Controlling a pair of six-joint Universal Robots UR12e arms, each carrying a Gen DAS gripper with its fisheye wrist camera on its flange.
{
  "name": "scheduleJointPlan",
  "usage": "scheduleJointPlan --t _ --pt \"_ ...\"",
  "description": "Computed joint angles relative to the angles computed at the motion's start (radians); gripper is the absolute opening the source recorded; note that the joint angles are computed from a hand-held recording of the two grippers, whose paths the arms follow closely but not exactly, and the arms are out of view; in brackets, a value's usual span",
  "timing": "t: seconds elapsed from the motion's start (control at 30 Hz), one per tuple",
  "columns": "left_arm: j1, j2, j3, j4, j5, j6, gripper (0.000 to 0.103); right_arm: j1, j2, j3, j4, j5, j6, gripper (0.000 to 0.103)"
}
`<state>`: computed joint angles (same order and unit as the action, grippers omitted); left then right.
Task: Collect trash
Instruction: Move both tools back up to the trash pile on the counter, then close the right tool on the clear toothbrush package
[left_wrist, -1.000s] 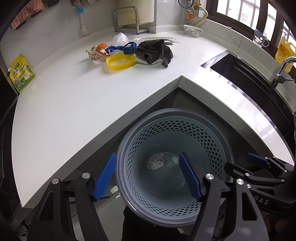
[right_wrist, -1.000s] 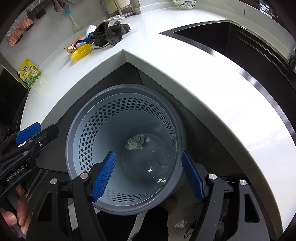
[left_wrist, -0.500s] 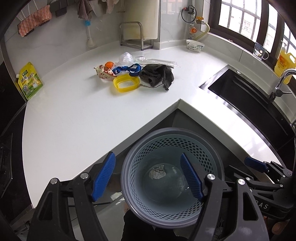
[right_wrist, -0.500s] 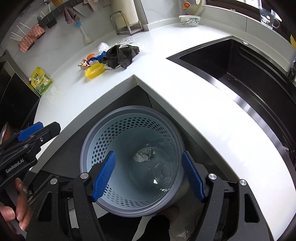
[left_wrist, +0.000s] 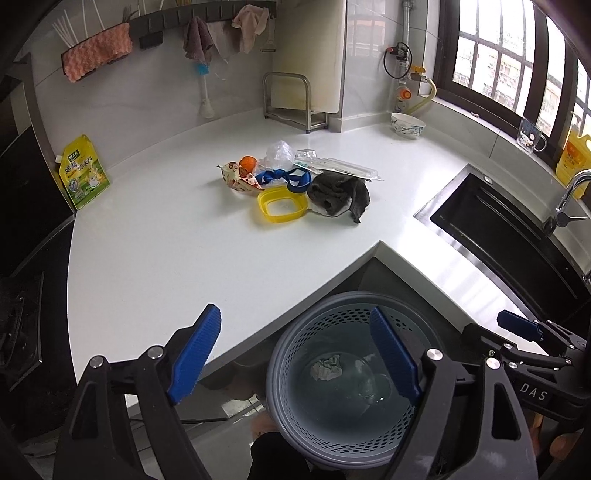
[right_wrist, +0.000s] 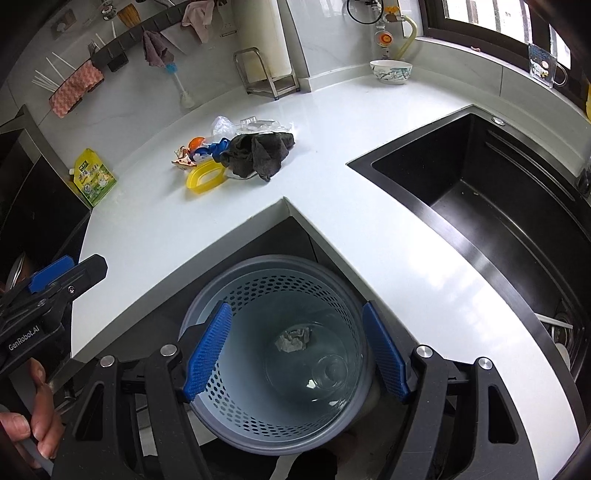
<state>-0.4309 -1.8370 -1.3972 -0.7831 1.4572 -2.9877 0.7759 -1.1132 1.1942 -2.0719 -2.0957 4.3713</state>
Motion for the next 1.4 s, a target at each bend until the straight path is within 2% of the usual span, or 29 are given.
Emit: scheduleJointPlan --t 0.47,0.83,1.07,1.4 --pt "0.045 -0.040 0.077 0.006 0.006 -0.023 0.086 -0.030 0.069 -0.134 0.001 -0.034 -0.118 0.076" --pt "0.078 -0.096 0.159 -0.023 0.004 -0.033 0.088 -0.062 0.141 -0.245 0.028 -0.005 -0.193 0.076" --pt "0.086 -0.154 0.240 -0.068 -0.001 -0.037 0.088 -0.086 0.179 -0.314 0.062 -0.009 -0.233 0.076" --pt "0.085 -0.272 0.398 -0.127 -0.019 -0.031 0.091 -0.141 0.219 -0.388 0.096 -0.002 -0.299 0.076"
